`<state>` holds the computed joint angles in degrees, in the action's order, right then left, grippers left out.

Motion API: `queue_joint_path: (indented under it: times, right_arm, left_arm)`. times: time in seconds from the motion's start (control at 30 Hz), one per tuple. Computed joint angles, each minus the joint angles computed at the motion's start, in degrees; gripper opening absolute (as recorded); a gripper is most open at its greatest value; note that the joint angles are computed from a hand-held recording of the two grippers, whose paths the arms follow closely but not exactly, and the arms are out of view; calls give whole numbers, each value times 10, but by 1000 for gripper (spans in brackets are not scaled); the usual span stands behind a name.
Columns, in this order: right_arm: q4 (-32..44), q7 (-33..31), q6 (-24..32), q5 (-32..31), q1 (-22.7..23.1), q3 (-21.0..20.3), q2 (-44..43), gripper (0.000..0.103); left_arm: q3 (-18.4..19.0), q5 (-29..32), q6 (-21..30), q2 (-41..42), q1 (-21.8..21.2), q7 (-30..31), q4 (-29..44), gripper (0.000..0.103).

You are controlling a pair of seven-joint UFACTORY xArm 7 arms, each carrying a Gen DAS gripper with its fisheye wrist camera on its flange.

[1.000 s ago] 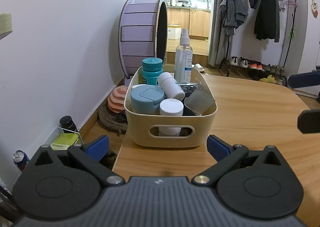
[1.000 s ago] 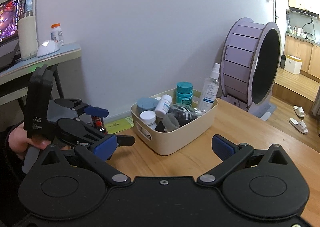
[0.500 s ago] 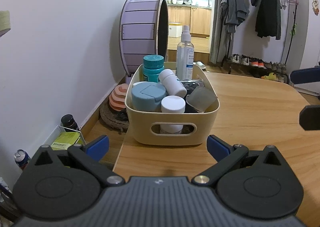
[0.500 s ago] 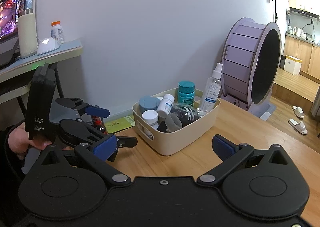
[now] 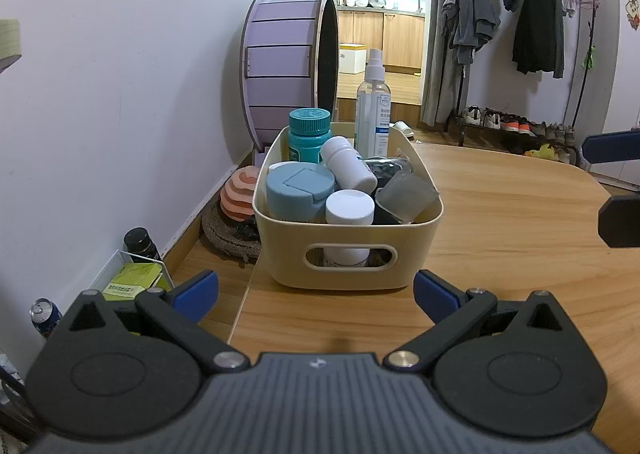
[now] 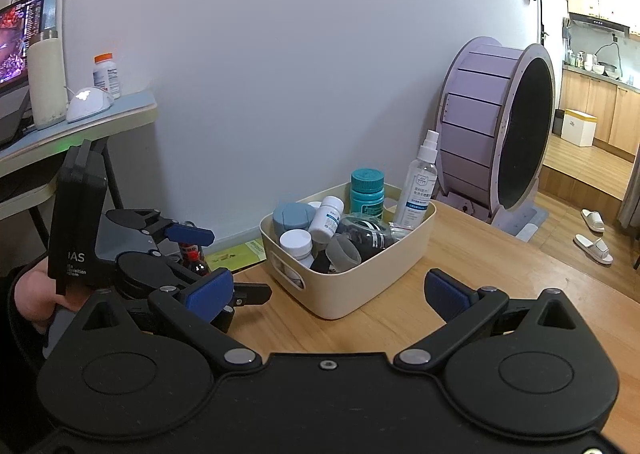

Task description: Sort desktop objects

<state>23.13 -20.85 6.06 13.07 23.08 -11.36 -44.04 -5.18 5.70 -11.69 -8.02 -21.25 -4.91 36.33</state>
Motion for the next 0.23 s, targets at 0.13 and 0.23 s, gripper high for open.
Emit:
queue_joint_path:
  times: [0.13, 0.23]
  right_arm:
    - [0, 1, -1, 0, 0, 1, 1, 103]
    - [1, 3, -3, -1, 0, 2, 3, 103]
  left_arm:
    - [-13, -5, 5, -7, 11, 2, -2, 103]
    - [2, -5, 13, -6, -4, 2, 5, 103]
